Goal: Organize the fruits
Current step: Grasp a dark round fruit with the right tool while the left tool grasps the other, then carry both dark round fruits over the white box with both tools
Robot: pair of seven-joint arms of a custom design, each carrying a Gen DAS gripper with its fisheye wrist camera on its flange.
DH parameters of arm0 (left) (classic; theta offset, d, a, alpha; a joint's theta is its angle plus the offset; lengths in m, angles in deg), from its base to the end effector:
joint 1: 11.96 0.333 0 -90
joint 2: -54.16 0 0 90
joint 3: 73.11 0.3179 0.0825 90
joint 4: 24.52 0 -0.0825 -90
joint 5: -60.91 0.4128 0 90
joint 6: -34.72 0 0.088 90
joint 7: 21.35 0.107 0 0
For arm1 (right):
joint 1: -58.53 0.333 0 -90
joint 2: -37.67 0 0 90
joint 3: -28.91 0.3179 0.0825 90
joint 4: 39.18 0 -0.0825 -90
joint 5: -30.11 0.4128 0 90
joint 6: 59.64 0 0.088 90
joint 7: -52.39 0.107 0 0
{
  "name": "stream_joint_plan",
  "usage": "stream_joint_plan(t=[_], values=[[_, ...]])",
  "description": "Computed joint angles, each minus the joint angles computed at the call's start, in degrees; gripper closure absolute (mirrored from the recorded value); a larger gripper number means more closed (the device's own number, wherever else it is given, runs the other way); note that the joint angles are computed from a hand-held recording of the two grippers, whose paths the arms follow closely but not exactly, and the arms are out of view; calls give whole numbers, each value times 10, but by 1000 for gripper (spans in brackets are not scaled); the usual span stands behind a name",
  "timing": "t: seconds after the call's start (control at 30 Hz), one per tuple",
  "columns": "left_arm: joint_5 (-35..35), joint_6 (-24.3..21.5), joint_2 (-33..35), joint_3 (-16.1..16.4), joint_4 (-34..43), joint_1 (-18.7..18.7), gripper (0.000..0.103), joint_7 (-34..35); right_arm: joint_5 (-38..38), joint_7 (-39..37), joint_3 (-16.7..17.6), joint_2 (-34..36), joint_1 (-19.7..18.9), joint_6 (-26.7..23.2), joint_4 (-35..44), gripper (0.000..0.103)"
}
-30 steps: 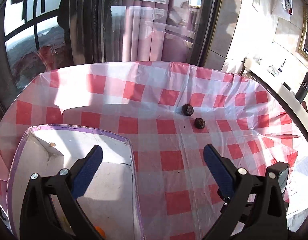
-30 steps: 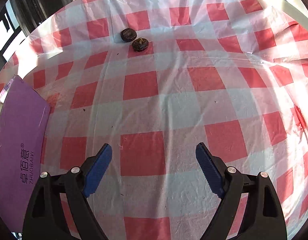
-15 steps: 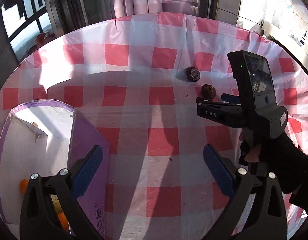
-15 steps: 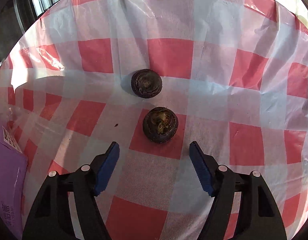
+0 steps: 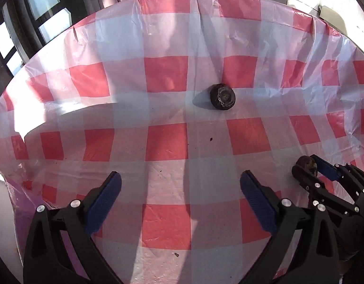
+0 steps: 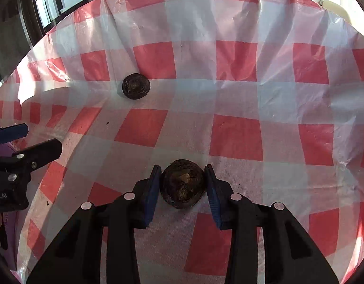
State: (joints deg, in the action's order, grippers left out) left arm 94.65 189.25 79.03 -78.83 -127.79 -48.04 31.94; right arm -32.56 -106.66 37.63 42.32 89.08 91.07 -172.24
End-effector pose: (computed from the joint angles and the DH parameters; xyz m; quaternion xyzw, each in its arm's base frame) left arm 0.5193 -0.4802 0.3376 -0.4714 0.8375 -0.2058 0.1845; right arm 0.4096 0.3630 0.3007 -0.5509 0.7727 -0.2088 0.2362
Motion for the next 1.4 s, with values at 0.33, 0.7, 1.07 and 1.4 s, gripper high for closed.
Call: stream_joint_plan(t=[0.33,0.7,1.07,1.4], values=[[-41,-61,226,24,309,-48,20,88,24,58,41,-51,23,-55,-59,65],[-206,55,90,-31,76,22,65,187,32,76,47,-30,48,-130,-32,65],[-416,91,-155,-154,-267,114,65,376,77,51,43,-16,56,-151,-9,65],[-620,71,-266,-150,-356,99,65,585,186,62,77,2,113,-179,36,66]])
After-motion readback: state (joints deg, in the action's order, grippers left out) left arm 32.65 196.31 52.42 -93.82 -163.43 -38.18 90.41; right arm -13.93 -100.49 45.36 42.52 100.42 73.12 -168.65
